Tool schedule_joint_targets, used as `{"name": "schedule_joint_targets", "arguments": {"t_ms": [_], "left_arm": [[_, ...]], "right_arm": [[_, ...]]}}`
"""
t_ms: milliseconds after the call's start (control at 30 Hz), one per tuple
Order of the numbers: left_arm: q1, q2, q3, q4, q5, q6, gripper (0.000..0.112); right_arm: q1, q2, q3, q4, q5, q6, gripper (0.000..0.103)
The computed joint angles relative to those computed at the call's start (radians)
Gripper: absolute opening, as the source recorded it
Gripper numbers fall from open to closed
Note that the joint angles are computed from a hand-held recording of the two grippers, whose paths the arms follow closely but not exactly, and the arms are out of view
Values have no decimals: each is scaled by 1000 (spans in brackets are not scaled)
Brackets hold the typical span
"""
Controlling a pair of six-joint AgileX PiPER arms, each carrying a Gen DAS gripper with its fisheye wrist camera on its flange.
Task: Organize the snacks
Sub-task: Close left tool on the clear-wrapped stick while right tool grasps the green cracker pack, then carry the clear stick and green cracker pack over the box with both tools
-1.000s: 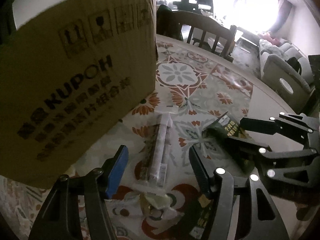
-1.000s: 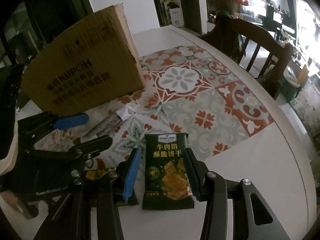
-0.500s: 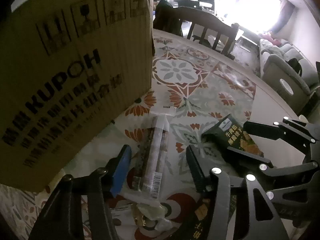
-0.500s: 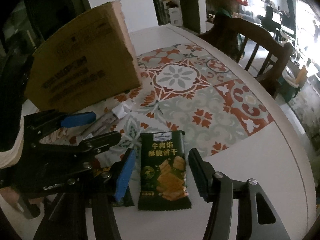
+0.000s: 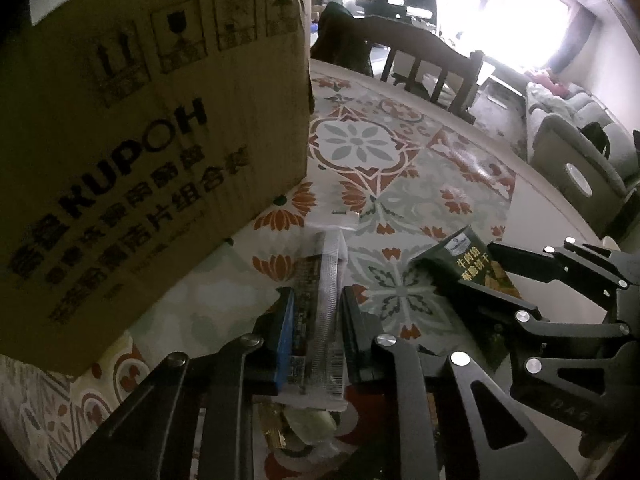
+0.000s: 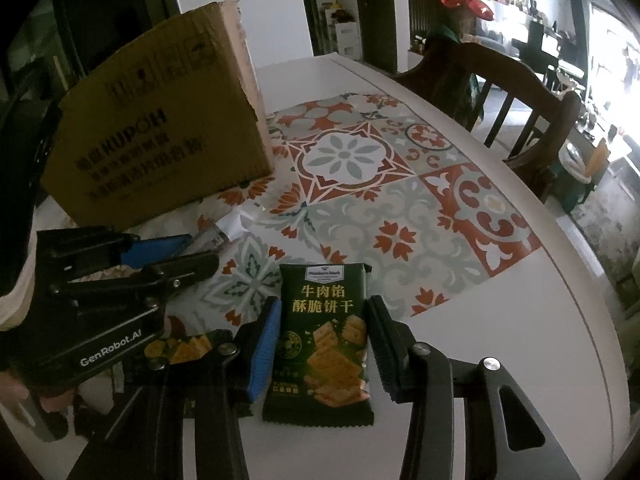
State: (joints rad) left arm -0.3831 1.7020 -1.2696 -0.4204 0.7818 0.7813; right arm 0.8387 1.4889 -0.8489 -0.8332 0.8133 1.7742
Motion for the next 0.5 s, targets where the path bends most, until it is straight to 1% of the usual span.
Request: {"name": "schedule_joint_targets", "arguments": {"t_ms": [133, 233, 400, 500], "left_arm": [[-9, -37, 22, 11, -21, -13, 22], [-1, -63, 30, -5, -13, -18, 22], [9, -109, 50, -13, -10, -44, 22], [7, -149, 66, 6, -18, -87, 22]], "right_arm": [[5, -14, 4, -10, 2, 10, 44], [17, -31, 4, -25, 14, 18, 44], [54, -62, -13, -53, 58, 28, 44], [72, -77, -26, -67, 81, 27, 44]]}}
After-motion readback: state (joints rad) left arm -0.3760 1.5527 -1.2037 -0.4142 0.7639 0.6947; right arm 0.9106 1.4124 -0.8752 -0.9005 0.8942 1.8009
